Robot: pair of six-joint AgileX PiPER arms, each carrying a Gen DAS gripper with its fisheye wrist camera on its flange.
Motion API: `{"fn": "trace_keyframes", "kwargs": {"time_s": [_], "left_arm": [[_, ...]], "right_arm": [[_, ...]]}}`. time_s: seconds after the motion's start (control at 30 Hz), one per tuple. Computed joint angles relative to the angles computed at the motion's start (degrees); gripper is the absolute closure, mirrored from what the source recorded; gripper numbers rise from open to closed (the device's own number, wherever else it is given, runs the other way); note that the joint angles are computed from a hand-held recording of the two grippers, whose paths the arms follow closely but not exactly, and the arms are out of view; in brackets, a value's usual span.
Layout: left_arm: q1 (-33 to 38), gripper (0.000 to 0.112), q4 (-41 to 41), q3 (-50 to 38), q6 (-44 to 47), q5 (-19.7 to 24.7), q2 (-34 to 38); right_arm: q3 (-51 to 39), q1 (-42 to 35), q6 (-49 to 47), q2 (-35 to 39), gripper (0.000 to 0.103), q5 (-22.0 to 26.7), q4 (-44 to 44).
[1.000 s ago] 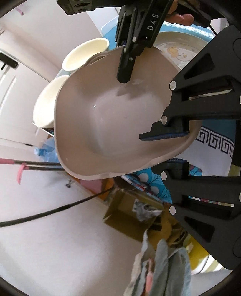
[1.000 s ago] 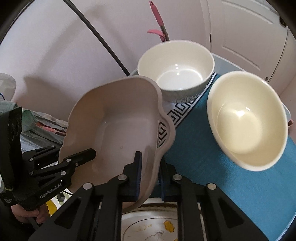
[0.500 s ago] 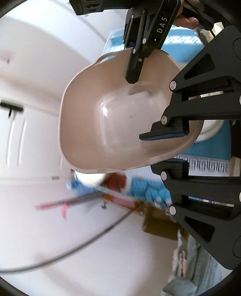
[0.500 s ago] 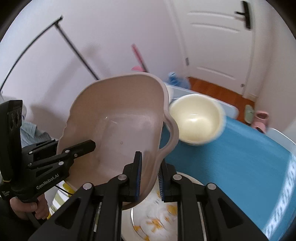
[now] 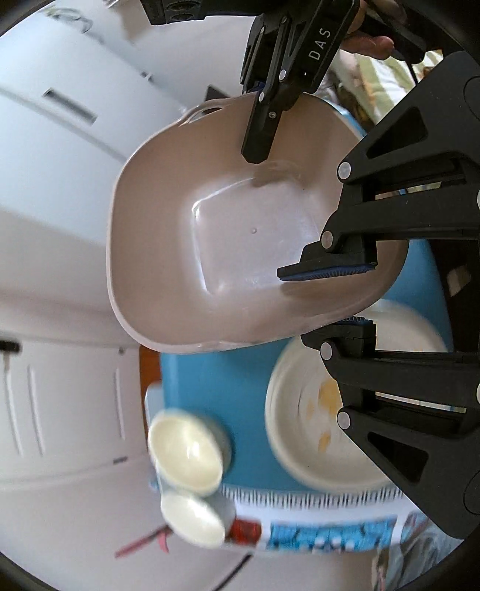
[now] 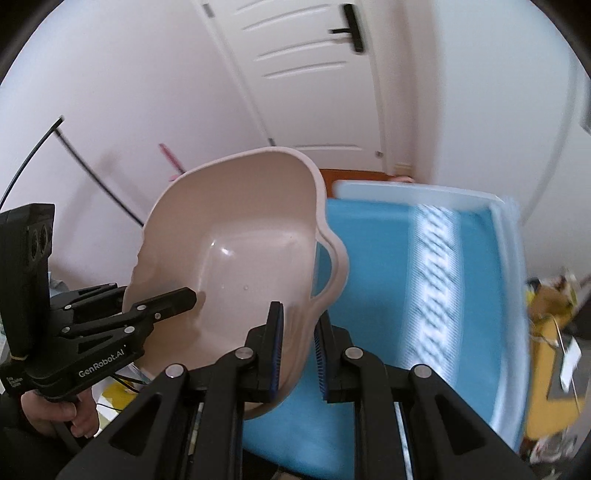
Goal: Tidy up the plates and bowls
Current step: 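Lift the beige basin with the left tool and lower it onto the table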
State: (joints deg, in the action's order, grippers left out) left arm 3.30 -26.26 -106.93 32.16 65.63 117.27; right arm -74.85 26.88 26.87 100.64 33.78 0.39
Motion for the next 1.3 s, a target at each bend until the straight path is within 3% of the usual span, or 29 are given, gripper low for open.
{"fn": "trace_keyframes", "kwargs": {"time_s": [0.2, 0.5, 0.93, 0.97, 1.03, 1.07, 1.1, 1.23, 1.3], "left_arm": [[-7.6, 0.098, 0.24, 8.55, -3.42, -6.07, -1.33], [-14.43, 0.098, 3.8, 11.72, -7.72, -13.03, 2.39], [-16.26, 0.096, 7.26, 10.94, -10.74, -13.36, 5.48], [-16.3, 0.093, 7.04, 10.68, -10.6, -12.91, 5.68], [-16.68, 0.076, 7.78, 10.04, -11.16, -12.6, 6.13], [-16.92, 0.055, 8.35, 10.53, -11.38, -13.17, 5.8], [-17.03, 0.041, 8.48, 11.14, -11.32, -14.04, 5.46], [-17.26, 0.04, 8.45, 11.78, -10.61, -15.16, 4.9], [-17.29, 0.04, 8.78, 12.08, -10.46, -15.2, 4.68]], "right_arm": [[15.12, -6.92, -8.44, -6.64, 0.088, -5.92, 6.69], [23.04, -12.63, -24.87, -3.07, 0.088, -13.49, 20.45], [24.8, -16.19, -43.6, 1.47, 0.088, -15.56, 37.76], [24.97, -16.48, -45.34, 1.66, 0.088, -15.64, 39.66], [25.39, -16.88, -47.88, 1.72, 0.088, -15.65, 42.74], [25.42, -17.04, -48.59, 1.85, 0.088, -15.42, 43.6], [25.49, -17.15, -49.09, 1.9, 0.088, -15.25, 44.31], [26.05, -17.34, -49.63, 1.63, 0.082, -15.57, 45.66], [26.83, -18.05, -52.53, 1.12, 0.057, -15.76, 49.57]]}}
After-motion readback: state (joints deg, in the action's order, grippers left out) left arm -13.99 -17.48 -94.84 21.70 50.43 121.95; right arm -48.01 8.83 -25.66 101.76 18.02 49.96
